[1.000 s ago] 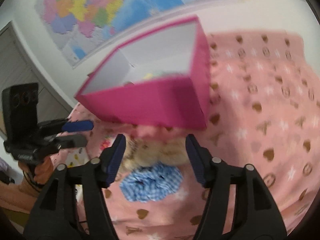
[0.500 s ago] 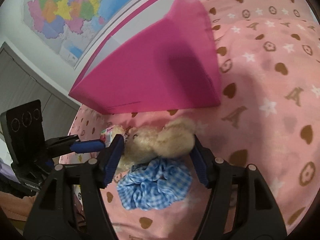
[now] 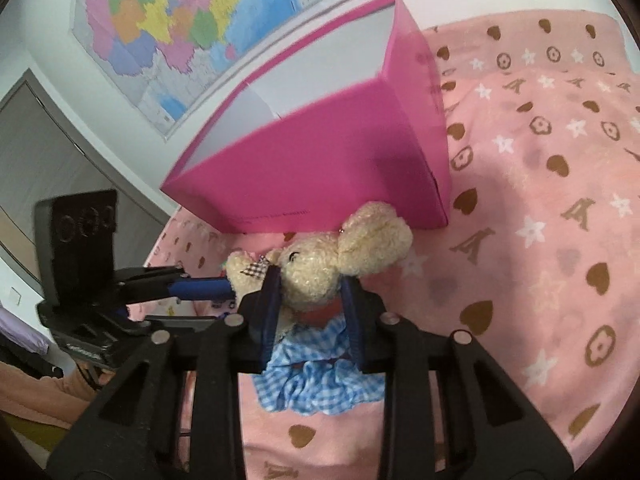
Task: Organize soft objects
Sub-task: 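Move the right gripper down to the beige teddy bear and close on it, then lift the teddy bear over the box rim and release it inside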
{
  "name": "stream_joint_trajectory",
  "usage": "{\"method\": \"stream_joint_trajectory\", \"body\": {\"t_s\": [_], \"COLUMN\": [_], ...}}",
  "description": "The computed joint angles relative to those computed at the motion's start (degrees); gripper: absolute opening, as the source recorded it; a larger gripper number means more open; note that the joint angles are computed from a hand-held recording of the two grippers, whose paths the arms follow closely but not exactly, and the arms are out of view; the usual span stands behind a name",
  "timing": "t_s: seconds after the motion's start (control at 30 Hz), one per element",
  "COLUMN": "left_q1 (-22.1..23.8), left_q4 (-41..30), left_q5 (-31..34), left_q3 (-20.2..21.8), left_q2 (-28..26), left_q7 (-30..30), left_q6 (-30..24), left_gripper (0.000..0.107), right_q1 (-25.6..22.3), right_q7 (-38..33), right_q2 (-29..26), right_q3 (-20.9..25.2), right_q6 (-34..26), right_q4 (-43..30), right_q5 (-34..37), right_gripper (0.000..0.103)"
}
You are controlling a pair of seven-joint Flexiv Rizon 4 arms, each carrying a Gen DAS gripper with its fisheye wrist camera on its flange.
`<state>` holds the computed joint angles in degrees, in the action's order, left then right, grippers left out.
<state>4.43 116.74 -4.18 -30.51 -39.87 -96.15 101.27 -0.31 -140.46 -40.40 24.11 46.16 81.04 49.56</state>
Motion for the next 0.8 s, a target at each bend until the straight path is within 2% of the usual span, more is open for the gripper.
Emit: {"method": "stream_joint_trajectory", "body": {"t_s": [0.17,0.33,0.47,0.63,0.8], "left_q1": [2.9,3.3,4.1,7.1,6.6], "left_q4": [0.2,0.2,0.2,0.0,-0.5], "left_q5": [1.7,4.0,5.9,8.6,9.2], "left_q3": [-3.7,-4.8,-5.9,-8.3,-6.8], "left_q2": [-0.9,-0.3,0.1,-0.3,1.6], "left_q7": [0.5,0.3,-0.6,-1.6,-2.8], "left_q6": [1.3,3.4,5.0,6.1,6.9], "left_gripper": [0.056,0.054,0.045,0.043,0.043], "right_q1": [-1.9,-1.9,-1.8,-1.4,-0.2], "right_q7": [-3.5,-6.2,-8.2,-10.2,-11.5], "right_q2": [2.7,5.2,6.7,7.7,7.7], "right_q3": [1.1,0.7,0.4,-0.2,-0.7], "right_q6": [0.8,1.6,1.7,1.3,1.5], "right_q4": [1.9,3.3,3.6,3.1,1.0], "right_q5": [3.2,5.5,7.4,9.4,10.4], "right_gripper": [0.032,0.032,0.032,0.032,0.032]}}
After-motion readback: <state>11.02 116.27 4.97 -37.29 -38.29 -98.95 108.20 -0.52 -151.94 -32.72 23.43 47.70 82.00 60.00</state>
